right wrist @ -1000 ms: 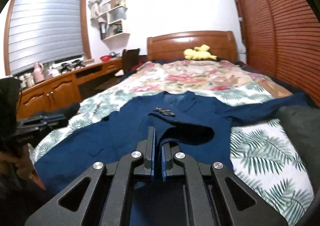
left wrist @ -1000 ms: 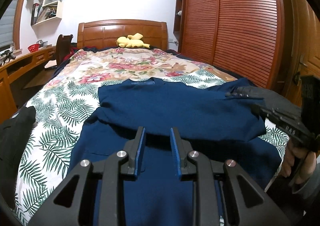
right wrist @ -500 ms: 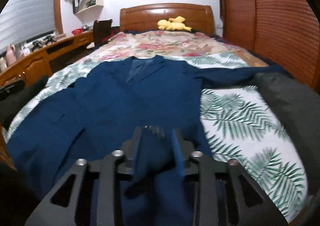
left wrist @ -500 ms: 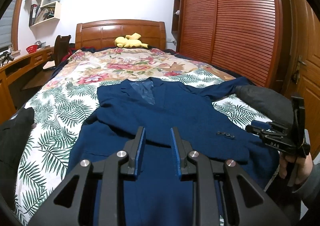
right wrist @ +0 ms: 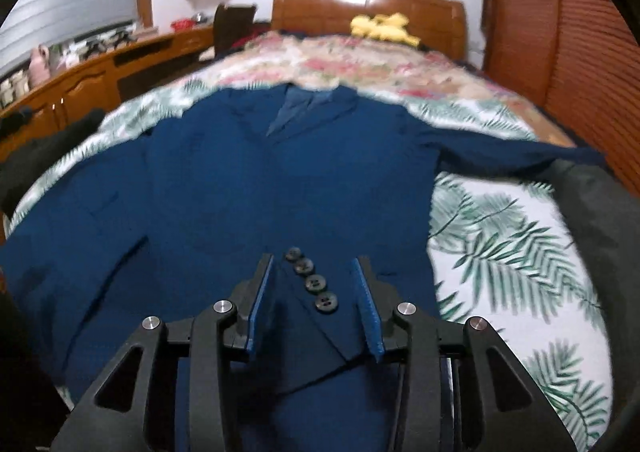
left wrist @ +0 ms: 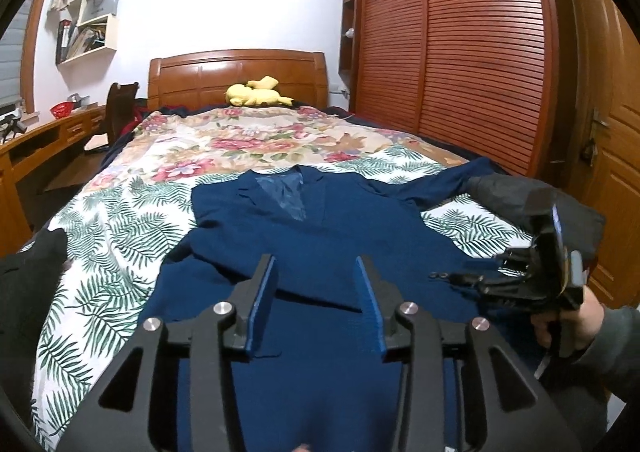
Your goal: Fold large clothes
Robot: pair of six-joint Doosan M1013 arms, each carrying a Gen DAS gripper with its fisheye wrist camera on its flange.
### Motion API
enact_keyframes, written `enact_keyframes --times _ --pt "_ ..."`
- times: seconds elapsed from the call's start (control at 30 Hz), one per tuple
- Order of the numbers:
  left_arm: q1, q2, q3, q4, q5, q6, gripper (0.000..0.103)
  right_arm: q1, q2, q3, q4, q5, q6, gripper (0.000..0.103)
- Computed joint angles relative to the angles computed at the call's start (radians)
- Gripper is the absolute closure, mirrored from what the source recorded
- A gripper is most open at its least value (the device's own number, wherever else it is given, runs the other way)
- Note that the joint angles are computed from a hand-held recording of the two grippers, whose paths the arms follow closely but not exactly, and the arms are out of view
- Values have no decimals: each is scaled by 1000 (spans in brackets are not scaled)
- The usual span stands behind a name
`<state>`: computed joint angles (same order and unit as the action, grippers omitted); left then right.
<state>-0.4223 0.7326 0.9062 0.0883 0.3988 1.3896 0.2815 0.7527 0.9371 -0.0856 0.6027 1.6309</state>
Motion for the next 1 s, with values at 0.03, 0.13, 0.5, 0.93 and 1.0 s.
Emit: enact_keyframes --times 0.03,0.13,0.5,0.93,1.0 --pt "0 1 -3 16 5 -17 64 -1 10 -10 6 17 -8 63" --pt "-6 10 -23 191 45 -185 64 -12 40 -45 77 85 -60 62" --pt "20 74 -157 130 126 -170 64 -6 23 -3 44 23 -40 61" --pt "28 274 -468 -33 268 1 64 -7 27 -6 57 17 -44 61" --pt "27 305 -511 -56 297 24 64 -10 28 -10 74 18 -50 61"
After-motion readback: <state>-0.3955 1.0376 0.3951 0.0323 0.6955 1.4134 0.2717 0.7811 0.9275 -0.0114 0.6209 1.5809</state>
